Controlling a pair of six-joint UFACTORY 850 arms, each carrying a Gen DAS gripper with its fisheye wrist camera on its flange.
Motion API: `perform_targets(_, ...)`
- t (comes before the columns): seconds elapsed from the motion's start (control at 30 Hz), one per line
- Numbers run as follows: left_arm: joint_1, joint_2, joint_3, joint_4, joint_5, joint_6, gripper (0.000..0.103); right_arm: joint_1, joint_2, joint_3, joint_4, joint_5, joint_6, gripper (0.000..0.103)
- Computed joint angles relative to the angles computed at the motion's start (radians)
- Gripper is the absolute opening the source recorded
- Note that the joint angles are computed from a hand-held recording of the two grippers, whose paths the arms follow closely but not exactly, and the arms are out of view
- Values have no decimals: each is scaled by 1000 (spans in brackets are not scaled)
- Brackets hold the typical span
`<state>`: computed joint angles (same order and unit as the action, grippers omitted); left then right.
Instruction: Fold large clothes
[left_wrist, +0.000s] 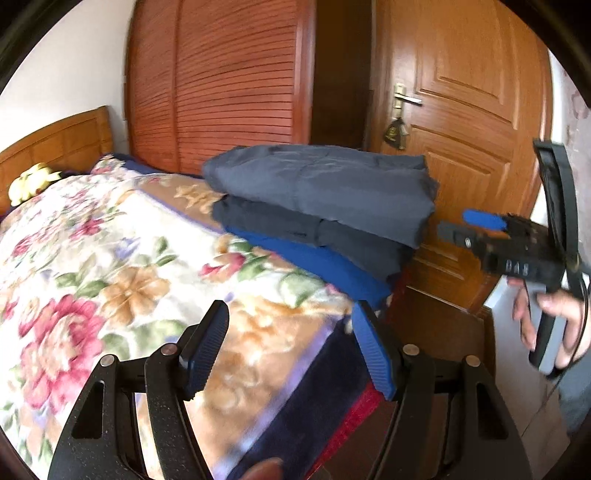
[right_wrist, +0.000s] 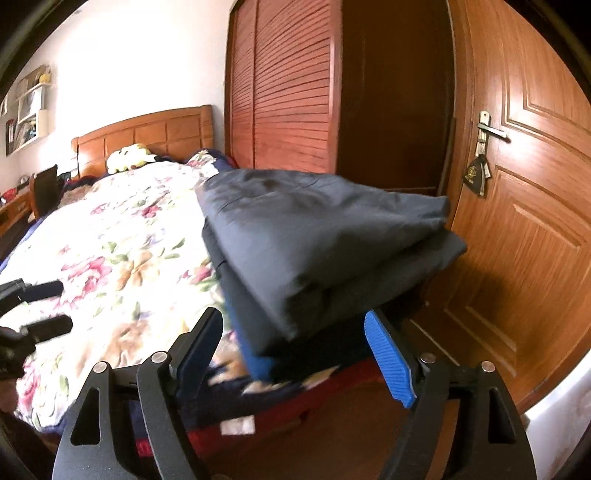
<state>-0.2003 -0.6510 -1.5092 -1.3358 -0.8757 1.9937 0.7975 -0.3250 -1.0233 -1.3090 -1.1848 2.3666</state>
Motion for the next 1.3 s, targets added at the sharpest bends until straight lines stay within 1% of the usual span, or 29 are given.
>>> perform_targets(0.07,16,2,0,-1,8,-6,70,8,-25,-25,-5,14,16,81)
perform_targets(0.17,49,-3,-8,-5,-1,-21,71,20,-62,-68,-12,26,41,81)
perform_targets(0.23,68,2,-4,-21,20,-24,71,27,-86,-99,-21,29,32,81)
perform_targets(0.43,127,5,-5,-43,47,-14,71,37,-154,-199,-49,57,5,81)
perform_targets(0.63,198,-15,-32,-61,74,-26,71,36,-239,-331,-105,123,-65,81)
perform_targets(0.77,236,-53,-79,-61,112,-57,71,28,-306,-435,-131,181,-135,81)
perform_targets(1.0,309,-121,-169,-45,152,-139,72,19,-404,-595,-170,272,-220,81)
perform_targets(1.13,345,-132,-187,-59,174,-153,72,28,-441,-659,-198,304,-249,81)
perform_targets(1.3,393,-116,-174,-119,209,-119,73,52,-451,-688,-246,316,-252,81)
